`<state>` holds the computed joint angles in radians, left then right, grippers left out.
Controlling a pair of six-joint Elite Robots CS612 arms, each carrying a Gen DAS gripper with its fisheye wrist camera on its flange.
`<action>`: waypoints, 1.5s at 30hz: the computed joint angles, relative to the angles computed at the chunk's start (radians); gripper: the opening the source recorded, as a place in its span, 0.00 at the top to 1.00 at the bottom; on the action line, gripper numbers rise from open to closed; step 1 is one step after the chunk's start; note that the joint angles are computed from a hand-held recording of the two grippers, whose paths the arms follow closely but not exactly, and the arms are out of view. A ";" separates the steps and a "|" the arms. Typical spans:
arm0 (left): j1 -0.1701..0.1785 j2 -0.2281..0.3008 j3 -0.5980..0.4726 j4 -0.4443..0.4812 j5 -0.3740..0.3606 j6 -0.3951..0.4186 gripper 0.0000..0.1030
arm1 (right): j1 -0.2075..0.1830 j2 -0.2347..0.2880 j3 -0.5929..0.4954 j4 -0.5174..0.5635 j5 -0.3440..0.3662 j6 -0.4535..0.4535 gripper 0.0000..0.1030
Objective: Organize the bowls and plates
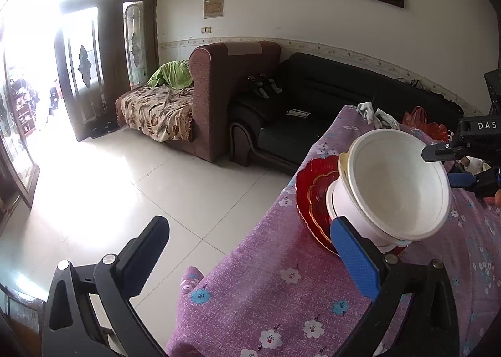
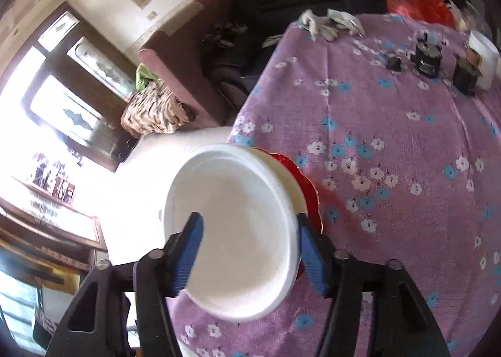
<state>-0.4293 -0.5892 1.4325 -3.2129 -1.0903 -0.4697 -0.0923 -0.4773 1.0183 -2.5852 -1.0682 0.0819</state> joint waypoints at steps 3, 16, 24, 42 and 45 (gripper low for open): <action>-0.004 -0.009 0.010 0.004 -0.021 -0.001 0.00 | 0.000 -0.005 0.013 -0.006 -0.020 -0.002 0.35; -0.028 -0.041 0.049 -0.032 0.035 0.027 0.00 | -0.031 -0.059 0.169 -0.283 -0.048 0.061 0.48; -0.064 -0.022 0.035 -0.045 0.067 0.067 0.00 | -0.041 -0.133 0.462 -0.657 -0.056 -0.110 0.47; -0.087 -0.005 0.023 -0.063 0.033 0.054 0.00 | -0.018 -0.094 0.555 -1.039 -0.131 -0.130 0.46; -0.089 -0.004 0.023 -0.065 0.056 0.061 0.00 | -0.016 -0.090 0.551 -1.050 -0.142 -0.127 0.46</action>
<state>-0.5185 -0.5928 1.4552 -3.2778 -1.0343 -0.4091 -0.1084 -0.5676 1.5696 -3.6348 -1.2099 -0.0454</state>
